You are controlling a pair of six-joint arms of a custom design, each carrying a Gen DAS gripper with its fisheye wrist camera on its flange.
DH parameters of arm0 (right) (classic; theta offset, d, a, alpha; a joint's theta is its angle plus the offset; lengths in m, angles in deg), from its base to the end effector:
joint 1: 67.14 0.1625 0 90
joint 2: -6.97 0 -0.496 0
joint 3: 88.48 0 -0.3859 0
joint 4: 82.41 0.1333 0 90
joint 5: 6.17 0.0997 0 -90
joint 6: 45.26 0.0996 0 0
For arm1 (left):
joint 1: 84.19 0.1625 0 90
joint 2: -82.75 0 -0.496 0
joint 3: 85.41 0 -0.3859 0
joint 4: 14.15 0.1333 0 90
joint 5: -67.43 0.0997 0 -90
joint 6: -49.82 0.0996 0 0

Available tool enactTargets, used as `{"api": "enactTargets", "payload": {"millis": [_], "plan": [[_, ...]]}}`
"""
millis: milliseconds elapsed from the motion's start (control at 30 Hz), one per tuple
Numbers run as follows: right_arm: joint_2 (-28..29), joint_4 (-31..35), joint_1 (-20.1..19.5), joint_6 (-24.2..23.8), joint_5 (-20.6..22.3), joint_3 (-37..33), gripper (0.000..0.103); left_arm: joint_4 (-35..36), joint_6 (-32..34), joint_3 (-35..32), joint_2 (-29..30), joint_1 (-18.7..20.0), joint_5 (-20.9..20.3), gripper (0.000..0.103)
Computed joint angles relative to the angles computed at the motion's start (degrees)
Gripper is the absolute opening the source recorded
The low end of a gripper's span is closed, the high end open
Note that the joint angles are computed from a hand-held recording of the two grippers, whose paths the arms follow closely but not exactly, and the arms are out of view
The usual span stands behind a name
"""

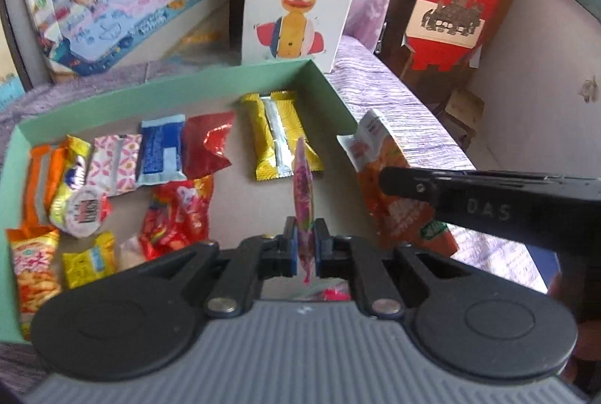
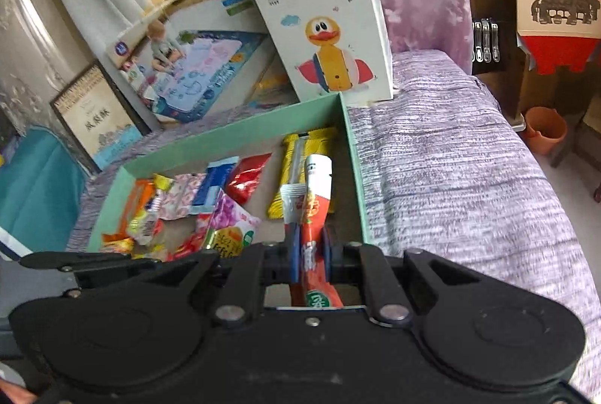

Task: Organize snacks
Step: 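Carry both packs into the box and release them beside the others, then move both open tools back toward the remaining snacks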

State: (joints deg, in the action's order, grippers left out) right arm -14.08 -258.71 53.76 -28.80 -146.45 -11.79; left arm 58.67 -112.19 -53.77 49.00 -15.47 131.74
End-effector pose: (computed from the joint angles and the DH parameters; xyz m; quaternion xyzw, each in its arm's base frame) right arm 0.4589 -0.6564 0.0182 -0.0017 -0.8803 0.3837 0.2791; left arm -0.1018 -0.7476 0.3346 0.2879 0.9178 -0.1696 0.2144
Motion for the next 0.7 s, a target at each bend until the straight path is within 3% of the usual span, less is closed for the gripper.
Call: {"api": "enactTargets", "payload": {"millis": [100, 200, 233, 267, 300, 333, 367, 400, 433, 467, 700], "plan": [[0.6, 0.2, -1.1, -0.4, 0.2, -0.8, 0.013, 1.9, -0.5, -3.4, 2.7, 0.5, -0.2, 0.008], [0.9, -0.7, -1.7, -1.3, 0.9, -1.0, 0.022, 2.6, -0.3, -5.3, 4.4, 0.7, -0.6, 0.009], [1.0, -1.2, -1.8, -1.7, 1.1, -1.0, 0.024, 2.0, 0.1, -4.9, 4.4, 0.6, -0.9, 0.015], [1.0, -2.6, -1.8, -2.3, 1.6, -0.8, 0.033, 1.1, 1.0, -4.1, 4.2, 0.5, -1.3, 0.023], [1.0, -3.8, -1.8, -2.9, 2.1, -0.7, 0.039, 0.4, 1.6, -3.4, 3.9, 0.4, -1.5, 0.052], [1.0, -5.1, -1.6, -3.7, 2.2, -0.5, 0.055, -0.8, 2.3, -2.0, 3.3, 0.3, -1.8, 0.081], [1.0, -6.1, -1.4, -4.4, 1.8, -0.3, 0.074, -3.5, 3.4, 0.8, 1.8, 0.0, -2.5, 0.090], [1.3, -7.3, -1.0, -5.4, 1.0, -0.4, 0.084, -6.0, 4.4, 3.3, 0.5, -0.2, -3.1, 0.096], [1.5, -8.1, -0.8, -6.1, 0.3, -0.7, 0.097, -7.5, 5.3, 5.1, -0.5, -0.4, -3.5, 0.098], [1.7, -9.4, -0.4, -6.8, -0.2, -0.6, 0.102, -7.5, 5.6, 5.5, -0.8, -0.5, -3.5, 0.100], [0.6, -9.6, 1.1, -6.2, -2.4, 1.1, 0.103, -8.1, 4.8, 9.9, -4.0, -0.9, -3.9, 0.103]]}}
